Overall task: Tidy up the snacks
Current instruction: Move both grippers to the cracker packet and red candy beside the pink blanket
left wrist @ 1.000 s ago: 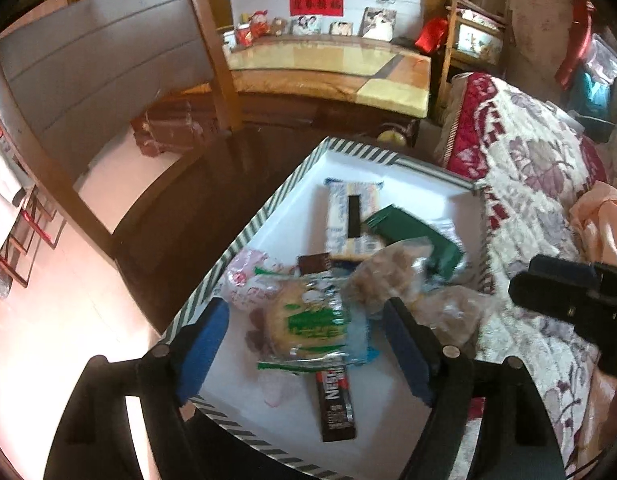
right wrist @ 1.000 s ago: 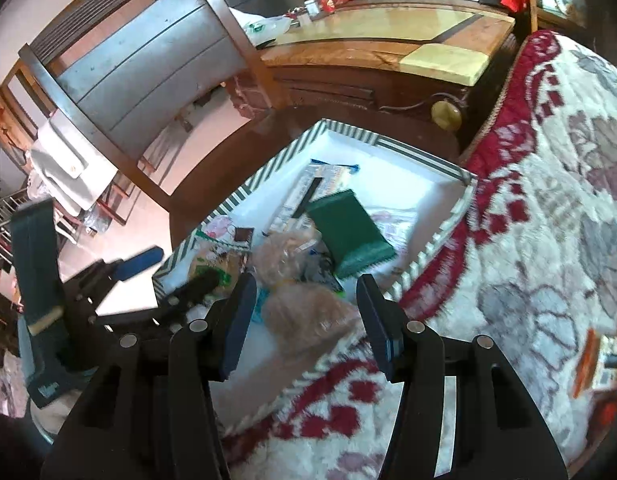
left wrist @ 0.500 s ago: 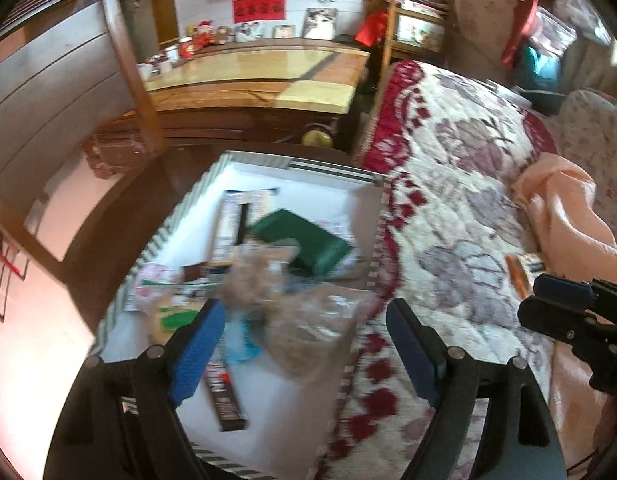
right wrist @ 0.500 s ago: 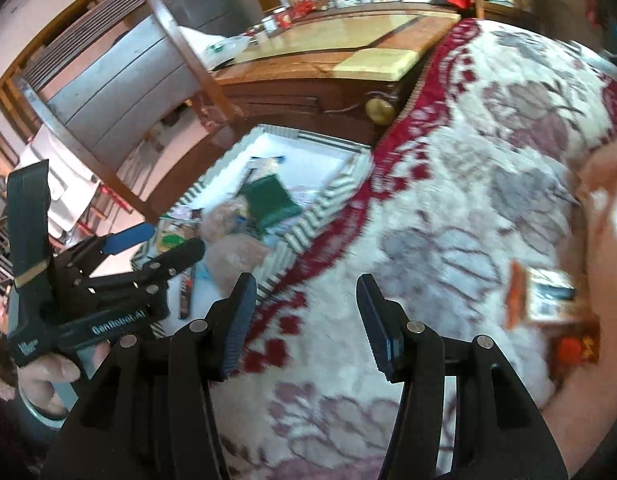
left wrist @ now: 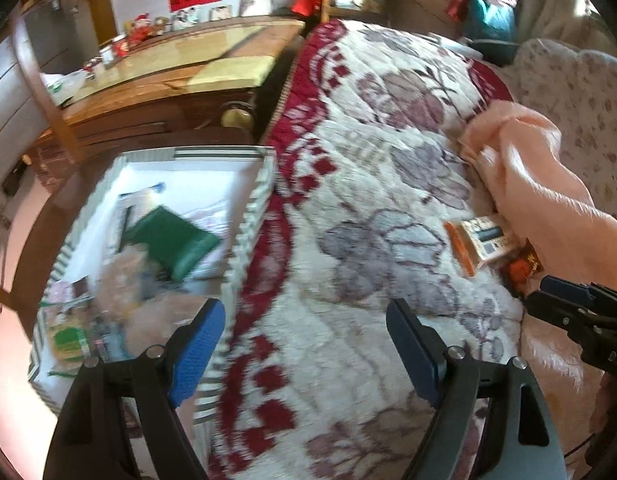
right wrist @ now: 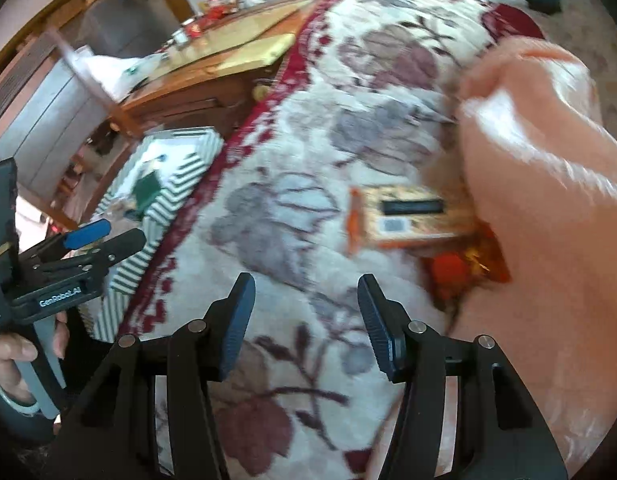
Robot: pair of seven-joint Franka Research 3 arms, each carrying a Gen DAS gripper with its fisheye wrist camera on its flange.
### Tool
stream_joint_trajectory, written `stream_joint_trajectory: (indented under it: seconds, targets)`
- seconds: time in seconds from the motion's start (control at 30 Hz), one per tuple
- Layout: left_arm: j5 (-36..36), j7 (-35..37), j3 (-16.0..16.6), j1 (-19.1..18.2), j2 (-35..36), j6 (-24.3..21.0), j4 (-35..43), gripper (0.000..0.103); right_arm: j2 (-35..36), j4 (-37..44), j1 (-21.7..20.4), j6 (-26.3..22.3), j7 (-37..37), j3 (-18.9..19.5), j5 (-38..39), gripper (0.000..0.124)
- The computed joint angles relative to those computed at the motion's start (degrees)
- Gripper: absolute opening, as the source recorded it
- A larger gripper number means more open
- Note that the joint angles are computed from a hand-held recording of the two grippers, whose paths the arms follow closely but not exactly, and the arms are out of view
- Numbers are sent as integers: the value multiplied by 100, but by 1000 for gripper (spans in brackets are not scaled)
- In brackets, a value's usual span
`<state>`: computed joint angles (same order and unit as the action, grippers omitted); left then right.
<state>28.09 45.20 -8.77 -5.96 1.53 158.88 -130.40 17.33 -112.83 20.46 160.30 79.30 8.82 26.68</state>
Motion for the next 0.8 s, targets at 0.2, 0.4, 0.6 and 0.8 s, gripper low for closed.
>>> stream_joint_trajectory:
  seconds: [0.2, 0.4, 0.6, 0.8]
  targets:
    - [-564, 758, -157, -133, 603, -7, 617, 84, 4, -103, -95, -29, 150, -119, 39, 59]
    - [-1207, 2137, -419, -146, 1308, 10, 1348, 85, -18, -193, -92, -7, 598, -312, -216, 59]
    - [-2042, 3683, -806, -51, 2083, -244, 2212, 85, -135, -325, -199, 84, 895, -383, -314, 59]
    - [-2213, 4618, -903, -199, 2828, -710, 3154, 85, -123, -348, -291, 39, 1019, -377, -384, 59]
